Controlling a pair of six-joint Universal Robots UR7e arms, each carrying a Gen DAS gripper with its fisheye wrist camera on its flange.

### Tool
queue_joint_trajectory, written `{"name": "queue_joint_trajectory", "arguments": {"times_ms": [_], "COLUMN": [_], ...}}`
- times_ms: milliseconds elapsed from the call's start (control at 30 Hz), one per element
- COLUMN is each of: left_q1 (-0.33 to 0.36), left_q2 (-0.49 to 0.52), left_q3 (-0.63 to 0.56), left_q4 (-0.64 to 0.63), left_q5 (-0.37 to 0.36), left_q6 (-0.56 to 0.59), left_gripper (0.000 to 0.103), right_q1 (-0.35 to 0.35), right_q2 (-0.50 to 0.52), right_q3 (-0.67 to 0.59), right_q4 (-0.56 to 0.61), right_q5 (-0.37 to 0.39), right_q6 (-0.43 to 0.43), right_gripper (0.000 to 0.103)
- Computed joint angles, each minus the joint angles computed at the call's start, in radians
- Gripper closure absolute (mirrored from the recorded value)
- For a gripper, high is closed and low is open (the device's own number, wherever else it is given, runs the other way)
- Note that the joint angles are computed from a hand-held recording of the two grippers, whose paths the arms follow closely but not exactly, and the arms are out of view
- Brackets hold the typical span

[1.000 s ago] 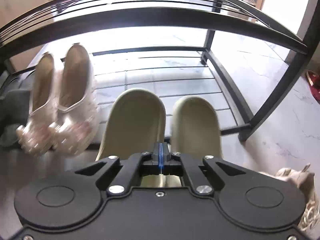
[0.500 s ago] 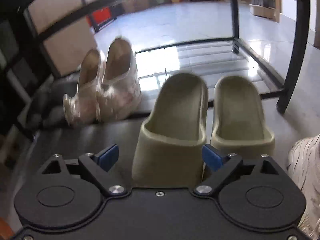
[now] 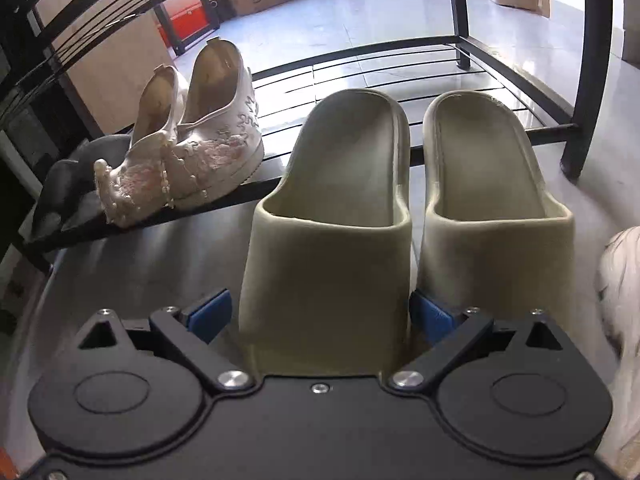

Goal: Organize scattered shoes
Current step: 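Carry the cream slides with the right tool onto the rack shelf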

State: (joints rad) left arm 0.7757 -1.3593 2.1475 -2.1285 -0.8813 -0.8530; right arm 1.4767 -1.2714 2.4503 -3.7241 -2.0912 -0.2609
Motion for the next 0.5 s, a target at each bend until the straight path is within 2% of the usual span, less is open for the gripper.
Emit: {"name": "queue_joint_trajectory", "arguments": {"times_ms": [133,267,433,500], "left_q1": [0.001,0.006,0.002,0.002], "left_q2": [0.005,0.021,0.024,0.023], "left_q3": [-0.004,-0.010,-0.011,-0.010], "left_q4": [0.010,0.007,0.016,0.017], "left_q5": [-0.001,0.003,0.003,0.002], "left_q6": [-0.005,0.007,0.014,0.014], "left_gripper": [0.001,0.001,0.001,0.001], "right_q1": [0.016,0.052,0.062,0.054], "right_q2": [0.054,0.155,0.201,0.173], "right_q3": [-0.038,-0.078,-0.088,-0.075], "right_q4": [-0.024,-0.118,-0.187,-0.162], "right_q5": [-0.052,-0.155,-0.186,-0.155], "right_q6": [0.015,-0.047,-0.090,-0.091], "right_gripper": [0.000,0.000,0.000,0.000]}}
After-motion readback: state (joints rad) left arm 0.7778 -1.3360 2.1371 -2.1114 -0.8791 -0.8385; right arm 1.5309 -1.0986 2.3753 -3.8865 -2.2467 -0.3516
